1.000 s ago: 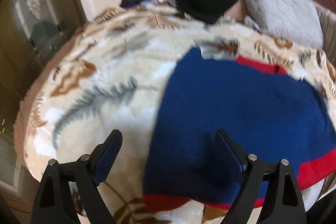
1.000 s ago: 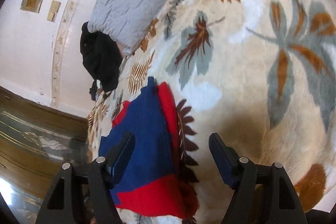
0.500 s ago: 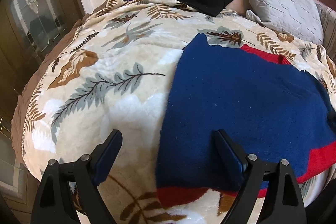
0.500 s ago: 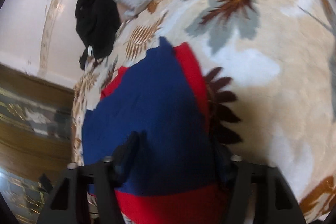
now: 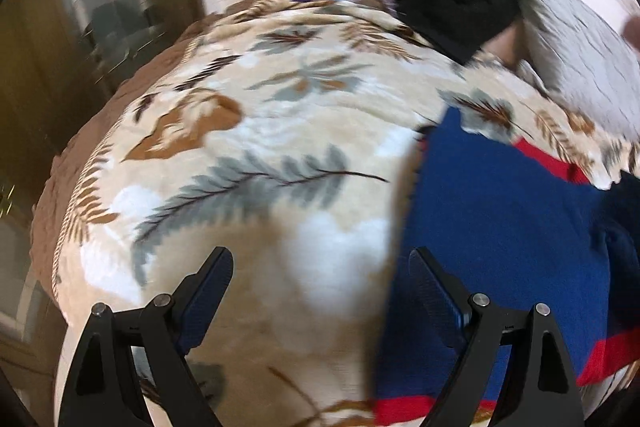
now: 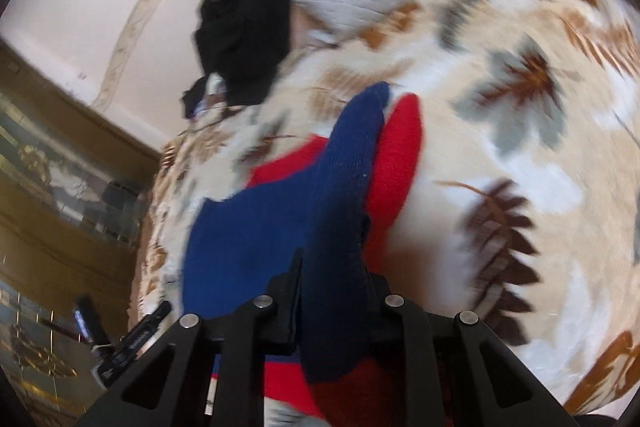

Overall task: Fold small clothes
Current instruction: 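Lift the red edge with the right tool and fold it over the blue bundle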

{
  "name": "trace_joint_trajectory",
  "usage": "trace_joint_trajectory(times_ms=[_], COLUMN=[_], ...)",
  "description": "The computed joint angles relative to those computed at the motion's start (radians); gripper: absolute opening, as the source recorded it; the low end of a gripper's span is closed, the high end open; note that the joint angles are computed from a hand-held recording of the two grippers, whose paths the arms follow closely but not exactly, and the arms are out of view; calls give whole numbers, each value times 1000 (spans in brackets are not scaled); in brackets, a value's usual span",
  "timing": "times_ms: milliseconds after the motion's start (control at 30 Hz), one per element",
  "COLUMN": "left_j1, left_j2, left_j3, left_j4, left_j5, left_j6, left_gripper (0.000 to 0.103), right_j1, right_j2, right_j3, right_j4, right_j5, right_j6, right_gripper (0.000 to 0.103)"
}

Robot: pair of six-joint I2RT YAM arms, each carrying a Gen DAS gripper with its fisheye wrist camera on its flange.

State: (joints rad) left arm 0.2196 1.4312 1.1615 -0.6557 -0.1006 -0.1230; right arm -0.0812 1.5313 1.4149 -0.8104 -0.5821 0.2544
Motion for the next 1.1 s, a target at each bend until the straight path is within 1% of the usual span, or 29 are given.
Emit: trace_joint_trajectory(times_ms=[100,200,300,433,533,633,667,700,733,800,900,1000,1067,1100], left_j1=[70,148,207,280,310,334,338,343,345,338,308,268,245,228], left_j2=[-6,-17,-26,-24,-21,-20,-20,-20,-22,-38,-76,-135,-169,-195], left_j3=[3,4,1,-2,-5,-9,-9,-9,-9,-15,-33,-65,-82,-97], left_j4=[-13,-19,-19,-22,-20,-15,-13,-12,-12,-6,12,46,70,93], left_j5=[34,86,113,152,164,177,180,193,204,235,275,318,363,381], left_j6=[11,22,32,48,66,76,77,76,74,71,76,88,91,87], left_gripper=[90,90,90,90,90,90,90,90,90,90,90,90,90,90], right_j1=[141,283,420,549,605,598,591,569,550,528,489,427,388,370], right_j2=[32,90,160,273,322,290,281,262,244,218,145,67,22,13], right_j3=[109,176,194,213,194,110,94,58,33,9,-61,-114,-146,-148], right_j4=[-44,-42,14,101,174,286,307,358,390,413,456,418,380,359], right_j5=[68,130,187,198,195,139,113,40,-21,-86,-145,-128,-85,-70], right_j6=[57,134,224,339,385,421,423,435,450,457,440,373,309,283], right_gripper=[22,22,22,22,23,36,48,62,65,66,66,66,66,64])
